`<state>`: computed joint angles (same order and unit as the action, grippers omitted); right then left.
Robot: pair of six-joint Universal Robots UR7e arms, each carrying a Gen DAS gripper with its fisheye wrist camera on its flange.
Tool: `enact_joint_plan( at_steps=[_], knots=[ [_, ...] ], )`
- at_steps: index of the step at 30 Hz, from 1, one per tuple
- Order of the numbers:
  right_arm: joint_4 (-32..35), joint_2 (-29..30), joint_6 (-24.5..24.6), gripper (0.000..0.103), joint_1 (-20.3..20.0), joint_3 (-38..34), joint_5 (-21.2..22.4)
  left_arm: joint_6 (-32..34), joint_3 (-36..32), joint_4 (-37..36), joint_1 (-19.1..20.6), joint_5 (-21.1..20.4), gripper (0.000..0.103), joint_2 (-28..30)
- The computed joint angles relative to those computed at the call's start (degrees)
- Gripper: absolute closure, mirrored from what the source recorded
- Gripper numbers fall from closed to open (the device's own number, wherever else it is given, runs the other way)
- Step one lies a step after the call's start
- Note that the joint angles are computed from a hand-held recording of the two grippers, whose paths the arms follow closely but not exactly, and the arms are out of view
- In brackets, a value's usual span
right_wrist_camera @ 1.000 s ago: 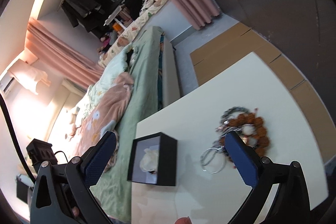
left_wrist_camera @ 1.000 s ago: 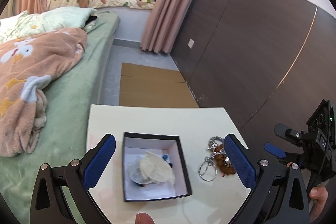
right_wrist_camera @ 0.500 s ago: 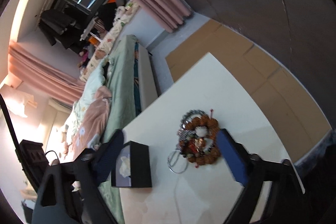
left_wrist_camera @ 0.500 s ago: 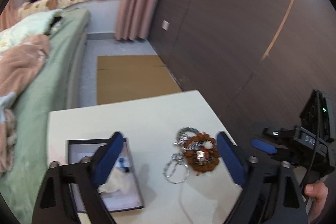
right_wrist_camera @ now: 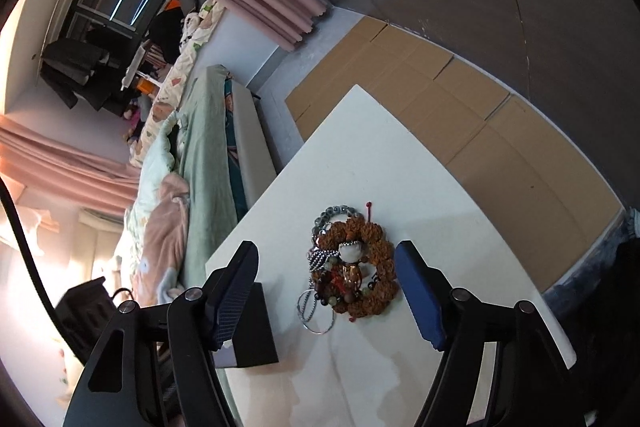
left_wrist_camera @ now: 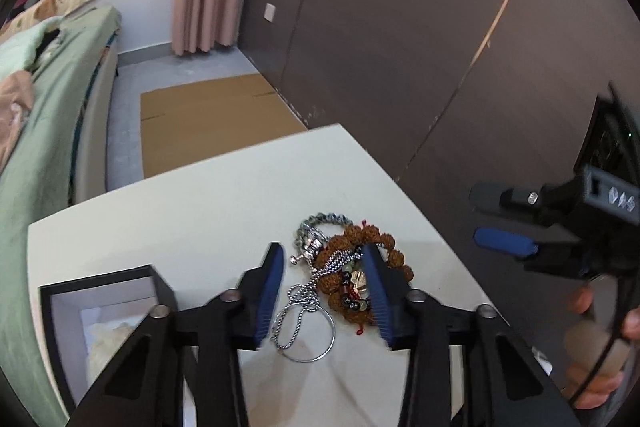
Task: Organize jewelry
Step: 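Move the open left tool back over the jewelry pile, then close the left tool on the silver chain in the pile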
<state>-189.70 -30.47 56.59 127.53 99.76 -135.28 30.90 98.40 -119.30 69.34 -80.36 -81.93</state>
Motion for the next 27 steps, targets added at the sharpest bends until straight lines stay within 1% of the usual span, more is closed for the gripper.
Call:
enact_joint_plan(
  at_steps=[3, 6, 12, 15, 17, 18, 19, 22, 23, 24, 25, 26, 27],
  knots=[
    [0.12, -0.33, 0.14, 0.031, -0.39, 0.12, 0.25, 1.32, 0.88, -0.44, -0.28, 1.49, 0.065, 0.69],
    [0.75, -0.54, 0.21, 0.031, -0.74, 0.0, 0.25, 2.61, 1.59, -0.67, -0.39, 2.15, 0.065, 1.17],
    [1.85, -1.16, 1.09, 0.031, -1.48, 0.24, 0.58, 5.31, 3.62, -2.85, -0.95, 4.35, 0.065, 1.87],
    [5.27, -1.7, 2.54, 0.031, -1.58, 0.02, -0.14, 6.1, 4.36, -3.74, -1.18, 5.39, 0.065, 2.23],
    [6.82, -1.94, 3.38, 0.031, -1.81, 0.1, 0.2, 6.51, 4.86, -4.19, -1.32, 5.96, 0.068, 2.47],
    [7.21, -1.98, 3.62, 0.031, -1.95, 0.13, 0.62, 6.82, 5.1, -4.39, -1.3, 6.15, 0.069, 2.5],
    [7.41, -2.02, 3.69, 0.031, -2.04, 0.26, 0.93, 7.09, 5.35, -4.61, -1.32, 6.44, 0.075, 2.55],
    [8.4, -1.97, 3.54, 0.031, -2.01, 0.03, 1.27, 7.72, 6.13, -5.94, -1.3, 6.69, 0.08, 2.36],
    [8.66, -1.95, 3.39, 0.031, -2.0, -0.06, 1.31, 8.07, 6.52, -6.52, -1.46, 6.99, 0.084, 2.05],
    [9.01, -1.95, 3.23, 0.031, -1.98, -0.15, 1.35, 8.16, 6.74, -6.96, -1.57, 6.86, 0.091, 1.86],
    [9.3, -1.96, 3.27, 0.031, -1.99, -0.15, 1.34, 8.16, 6.75, -7.13, -1.6, 6.62, 0.1, 1.65],
    [9.66, -2.01, 3.39, 0.031, -2.04, -0.12, 1.32, 7.96, 6.31, -6.64, -1.53, 6.15, 0.103, 1.5],
    [10.11, -2.1, 3.63, 0.031, -2.09, -0.05, 1.33, 7.77, 6.05, -6.47, -1.46, 5.79, 0.103, 1.46]
  ],
)
